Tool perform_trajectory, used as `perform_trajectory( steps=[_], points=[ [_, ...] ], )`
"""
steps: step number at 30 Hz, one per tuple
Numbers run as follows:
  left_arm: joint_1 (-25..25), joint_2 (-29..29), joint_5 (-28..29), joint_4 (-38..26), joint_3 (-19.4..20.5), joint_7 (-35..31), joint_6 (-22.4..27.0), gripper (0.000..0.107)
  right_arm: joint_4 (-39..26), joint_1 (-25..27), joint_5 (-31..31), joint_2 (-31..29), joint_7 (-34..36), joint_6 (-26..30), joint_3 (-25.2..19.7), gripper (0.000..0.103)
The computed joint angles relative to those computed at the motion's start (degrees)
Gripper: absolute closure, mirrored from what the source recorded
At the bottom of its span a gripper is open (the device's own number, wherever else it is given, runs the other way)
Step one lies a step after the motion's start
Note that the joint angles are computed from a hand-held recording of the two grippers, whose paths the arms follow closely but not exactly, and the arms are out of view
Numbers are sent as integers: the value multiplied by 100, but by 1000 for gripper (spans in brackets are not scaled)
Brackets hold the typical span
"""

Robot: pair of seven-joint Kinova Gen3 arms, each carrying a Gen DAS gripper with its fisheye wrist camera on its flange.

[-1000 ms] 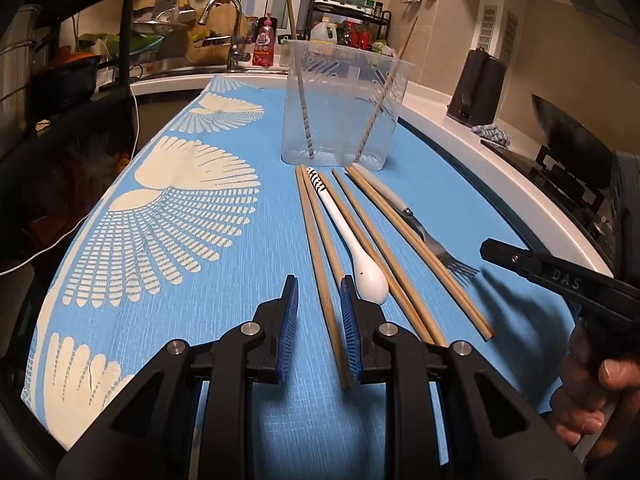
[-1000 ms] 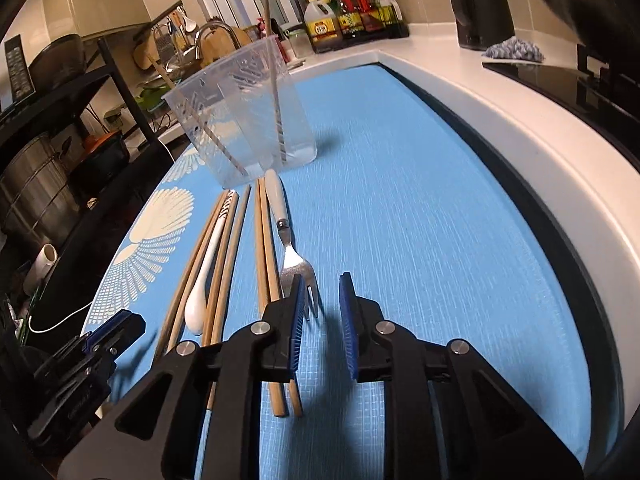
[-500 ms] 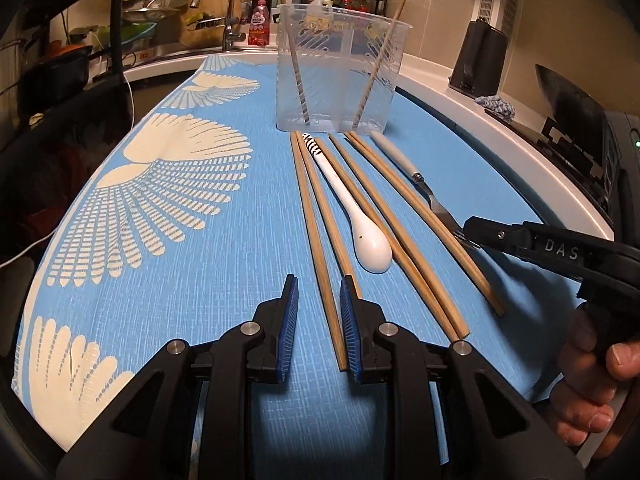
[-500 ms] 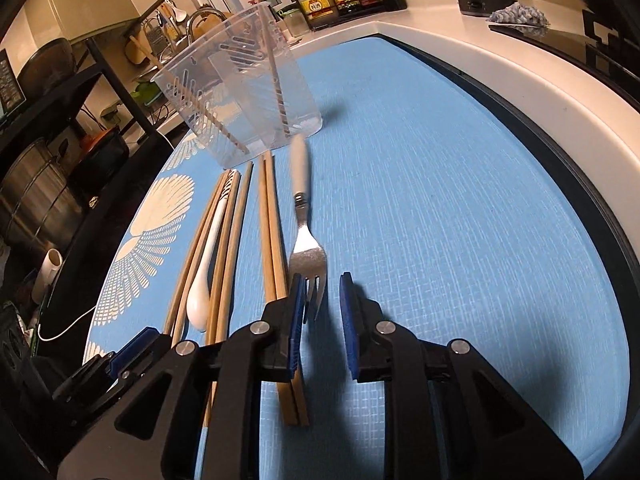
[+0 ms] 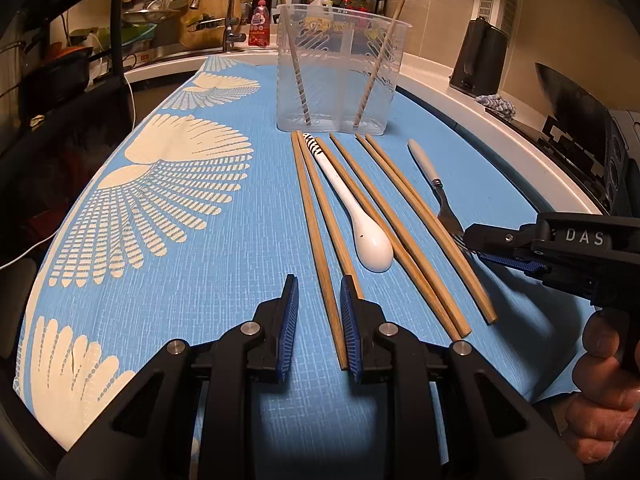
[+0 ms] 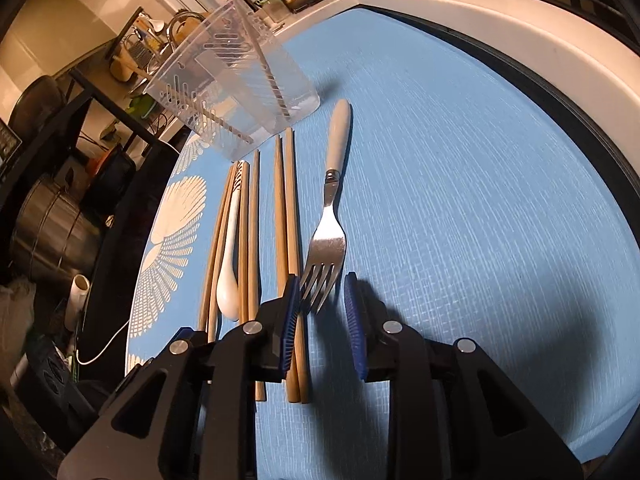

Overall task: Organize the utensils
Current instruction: 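Move both open tools back over the remaining utensils, then close the left tool on a chopstick while the right tool grasps the white-handled fork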

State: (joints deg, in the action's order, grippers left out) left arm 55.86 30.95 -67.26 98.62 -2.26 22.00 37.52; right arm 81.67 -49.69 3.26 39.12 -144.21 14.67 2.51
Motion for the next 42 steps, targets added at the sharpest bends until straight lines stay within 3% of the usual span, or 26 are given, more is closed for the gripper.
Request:
perform_trajectory(
  steps=[5, 10, 17, 24, 29, 32, 36, 37, 42],
  points=[
    [-2, 3, 12, -13, 13, -28, 23, 85, -239, -2, -8, 72, -47, 266, -75, 78],
    [10, 9, -5, -2, 8, -35, 28, 85, -320, -192, 189, 82, -291, 478, 132, 82],
    [-27, -12, 19, 15, 25, -21, 35, 85, -109, -614, 865, -66, -839, 753, 749, 87],
    [-37, 5, 108, -27, 27, -106, 153, 86, 181, -827, 1504, -78, -1163, 429, 984, 86],
    [48, 74, 157, -106, 28, -170, 448, 101, 323, -1377, 1811, 35, -1538, 143, 1599, 86],
    [40, 47, 147, -54, 27, -50, 503, 101, 461, -1522, 1783, 30, -1749, -68, 1811, 87],
    [-6, 30, 124, -34, 73, -9, 532, 101, 569, -2110, 1878, 72, -2205, -16, 2556, 90],
    [-16, 29, 117, -32, 82, -6, 529, 101, 545, -2175, 1925, 89, -2221, 78, 2611, 95],
    [-59, 12, 99, -15, 110, 37, 489, 101, 559, -2013, 2227, 66, -2229, 133, 2330, 90]
  ],
)
